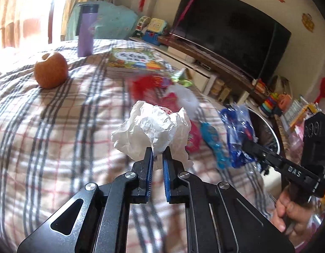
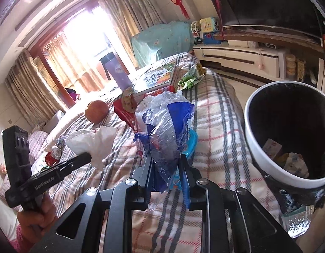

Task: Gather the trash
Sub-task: 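Grasp the white tissue with left tool while right tool grasps the clear plastic bag, then carry the tissue and plastic bag in both tools over the bin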

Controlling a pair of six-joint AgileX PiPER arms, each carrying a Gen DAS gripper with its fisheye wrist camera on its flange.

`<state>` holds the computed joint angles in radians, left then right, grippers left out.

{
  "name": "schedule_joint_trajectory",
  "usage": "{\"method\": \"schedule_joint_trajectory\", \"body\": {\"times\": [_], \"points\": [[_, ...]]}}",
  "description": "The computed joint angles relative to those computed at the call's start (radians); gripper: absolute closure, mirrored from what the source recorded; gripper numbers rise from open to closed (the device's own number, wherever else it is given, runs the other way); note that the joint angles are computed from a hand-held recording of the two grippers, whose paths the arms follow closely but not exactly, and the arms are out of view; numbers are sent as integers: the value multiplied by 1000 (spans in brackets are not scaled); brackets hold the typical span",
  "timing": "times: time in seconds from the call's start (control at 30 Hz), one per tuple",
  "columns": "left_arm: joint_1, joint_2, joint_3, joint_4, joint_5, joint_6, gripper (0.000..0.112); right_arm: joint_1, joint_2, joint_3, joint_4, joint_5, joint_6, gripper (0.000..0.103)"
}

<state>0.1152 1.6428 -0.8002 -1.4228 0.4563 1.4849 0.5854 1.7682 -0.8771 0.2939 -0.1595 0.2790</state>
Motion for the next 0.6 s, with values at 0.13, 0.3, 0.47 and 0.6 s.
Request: {"method": "schedule_joint_trajectory", "body": {"times": [0.13,0.3,0.47,0.6], "points": [[-43,-24,26,2,-5,-6,104,-1,-33,40,90,-13,-81,80],[-109,-43,37,5,-21,-22,104,-17,-83,101,144,-36,-123,80],[-171,-52,30,31,-32,-63,104,-39,-134,160,189,-55,-158,80],[-228,-58,26,30,-54,-80,104,-62,-165,199,192,-65,-156,80]]}}
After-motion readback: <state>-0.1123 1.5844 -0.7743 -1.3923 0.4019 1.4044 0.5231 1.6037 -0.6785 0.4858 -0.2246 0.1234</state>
